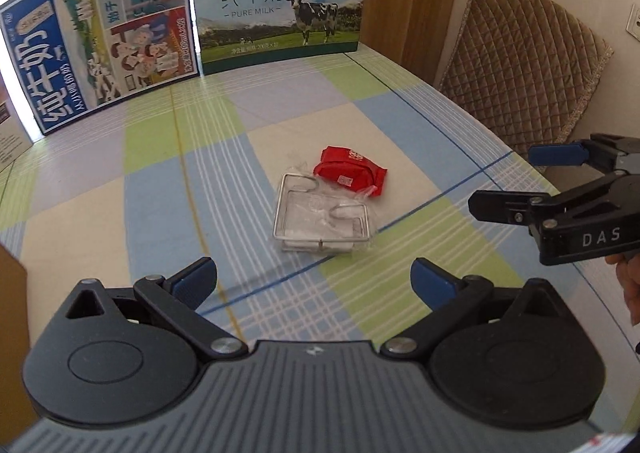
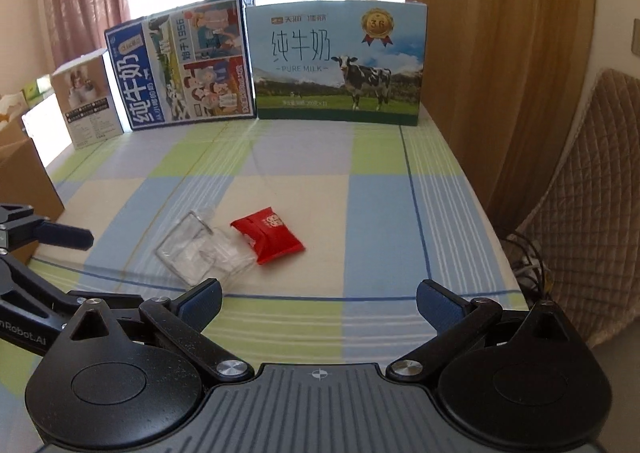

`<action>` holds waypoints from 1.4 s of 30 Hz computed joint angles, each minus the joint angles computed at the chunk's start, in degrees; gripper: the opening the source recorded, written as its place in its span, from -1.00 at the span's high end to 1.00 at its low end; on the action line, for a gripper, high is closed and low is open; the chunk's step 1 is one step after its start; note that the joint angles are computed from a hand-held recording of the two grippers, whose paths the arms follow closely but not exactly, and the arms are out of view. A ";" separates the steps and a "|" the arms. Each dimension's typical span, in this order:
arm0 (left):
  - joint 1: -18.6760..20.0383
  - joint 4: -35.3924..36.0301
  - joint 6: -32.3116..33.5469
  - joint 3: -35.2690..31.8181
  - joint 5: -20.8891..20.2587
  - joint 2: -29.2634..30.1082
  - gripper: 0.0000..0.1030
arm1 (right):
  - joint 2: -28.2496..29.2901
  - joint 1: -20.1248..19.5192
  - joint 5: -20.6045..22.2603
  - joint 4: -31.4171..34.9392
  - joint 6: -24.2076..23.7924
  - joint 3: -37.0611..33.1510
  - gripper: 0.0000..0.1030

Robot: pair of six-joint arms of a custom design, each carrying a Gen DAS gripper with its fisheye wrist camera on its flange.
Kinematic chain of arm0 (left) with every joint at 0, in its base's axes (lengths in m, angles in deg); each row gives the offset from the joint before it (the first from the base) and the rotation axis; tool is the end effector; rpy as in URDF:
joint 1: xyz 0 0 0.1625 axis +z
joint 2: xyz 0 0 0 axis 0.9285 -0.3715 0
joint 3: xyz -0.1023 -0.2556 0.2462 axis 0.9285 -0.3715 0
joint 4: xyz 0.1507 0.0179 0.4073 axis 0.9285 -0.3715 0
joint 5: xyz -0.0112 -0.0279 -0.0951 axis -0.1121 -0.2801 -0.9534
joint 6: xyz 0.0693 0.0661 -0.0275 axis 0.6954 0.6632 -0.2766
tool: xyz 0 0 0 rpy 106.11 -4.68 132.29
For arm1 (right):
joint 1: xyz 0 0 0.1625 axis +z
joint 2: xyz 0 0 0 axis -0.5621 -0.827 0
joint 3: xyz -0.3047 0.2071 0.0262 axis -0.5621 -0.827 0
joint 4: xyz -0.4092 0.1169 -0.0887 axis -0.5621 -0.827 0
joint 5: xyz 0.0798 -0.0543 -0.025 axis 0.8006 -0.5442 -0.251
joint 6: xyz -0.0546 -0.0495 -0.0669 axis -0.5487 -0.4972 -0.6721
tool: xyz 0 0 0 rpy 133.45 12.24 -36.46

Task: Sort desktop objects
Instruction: 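Move both tools back toward the wire rack and red packet, then grasp the wire soap rack with the left tool while the right tool grasps the red packet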

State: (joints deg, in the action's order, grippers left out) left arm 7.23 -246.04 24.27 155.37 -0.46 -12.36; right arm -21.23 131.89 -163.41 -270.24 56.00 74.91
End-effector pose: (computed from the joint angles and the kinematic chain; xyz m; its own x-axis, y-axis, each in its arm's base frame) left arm 0.0027 -0.6741 0.1521 -0.6292 0.5247 -0.5734 0.7319 0.6483 -0.2099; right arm 0.1682 -0.6150 -0.0347 -0.7420 -0.0935 0.6638 -0.5406 0.6690 -0.5101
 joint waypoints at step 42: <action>4.41 -2.11 -0.20 -10.06 2.85 7.67 -0.39 | 9.40 -3.40 9.66 23.03 -11.04 -20.77 0.47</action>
